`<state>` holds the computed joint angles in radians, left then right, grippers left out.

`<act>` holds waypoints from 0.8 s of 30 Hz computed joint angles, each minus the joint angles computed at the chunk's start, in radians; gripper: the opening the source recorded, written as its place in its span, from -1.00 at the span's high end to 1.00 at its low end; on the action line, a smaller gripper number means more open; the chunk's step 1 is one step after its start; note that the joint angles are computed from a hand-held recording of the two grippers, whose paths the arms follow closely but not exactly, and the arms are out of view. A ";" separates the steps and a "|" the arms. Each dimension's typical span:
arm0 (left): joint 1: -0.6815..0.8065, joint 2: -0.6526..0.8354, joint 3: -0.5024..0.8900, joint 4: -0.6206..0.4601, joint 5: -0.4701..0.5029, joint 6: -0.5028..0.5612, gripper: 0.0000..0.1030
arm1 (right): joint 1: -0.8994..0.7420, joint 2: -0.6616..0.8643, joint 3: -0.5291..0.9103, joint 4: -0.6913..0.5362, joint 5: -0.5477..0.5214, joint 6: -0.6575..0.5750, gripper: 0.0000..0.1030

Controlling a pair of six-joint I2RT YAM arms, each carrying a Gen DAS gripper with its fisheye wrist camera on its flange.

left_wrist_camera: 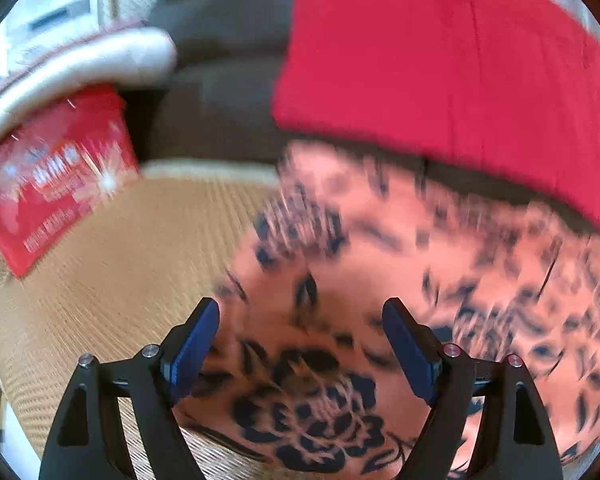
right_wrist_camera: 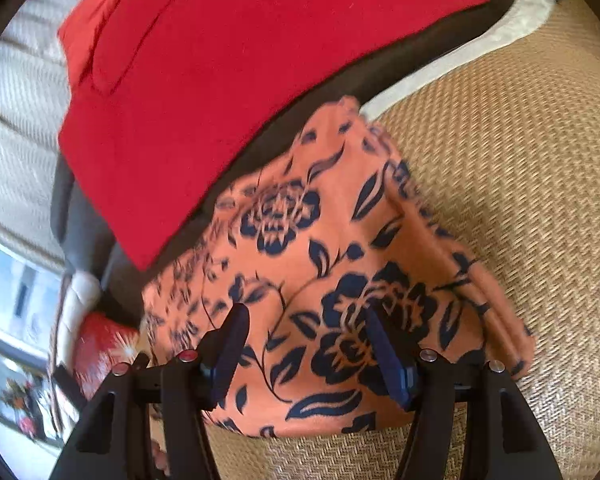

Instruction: Fold small clothes

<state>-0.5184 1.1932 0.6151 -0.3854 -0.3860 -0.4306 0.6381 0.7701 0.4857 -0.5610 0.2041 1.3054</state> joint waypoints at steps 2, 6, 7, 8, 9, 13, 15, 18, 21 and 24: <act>-0.048 0.051 -0.002 0.004 -0.062 -0.026 -0.63 | -0.003 0.031 -0.002 0.015 -0.017 -0.020 -0.27; -0.080 0.044 0.012 -0.017 -0.106 -0.048 -0.63 | 0.005 0.006 -0.023 0.024 -0.025 -0.023 -0.28; -0.071 0.023 0.005 -0.017 -0.098 -0.063 -0.63 | 0.007 -0.004 -0.026 0.019 -0.025 -0.028 -0.28; -0.066 0.009 0.001 -0.019 -0.096 -0.073 -0.63 | 0.015 -0.015 -0.023 0.005 -0.020 -0.026 -0.28; -0.058 -0.010 -0.001 -0.024 -0.097 -0.083 -0.63 | 0.030 -0.029 -0.016 -0.018 -0.007 -0.020 -0.28; -0.016 -0.060 -0.011 -0.002 -0.147 -0.044 -0.63 | 0.103 -0.046 0.024 -0.096 0.075 0.002 -0.28; 0.008 -0.067 -0.023 0.029 -0.172 -0.016 -0.63 | 0.120 -0.034 0.044 -0.106 0.109 -0.006 -0.28; 0.138 -0.040 -0.015 0.052 -0.059 0.041 -0.63 | 0.143 -0.026 0.078 -0.106 0.173 -0.051 -0.28; 0.257 0.038 0.011 0.046 0.091 0.091 -0.64 | 0.103 0.005 0.080 -0.070 0.156 -0.100 -0.28; 0.331 0.072 0.028 0.051 0.198 0.144 -0.65 | -0.039 0.051 0.028 0.009 -0.039 -0.125 -0.28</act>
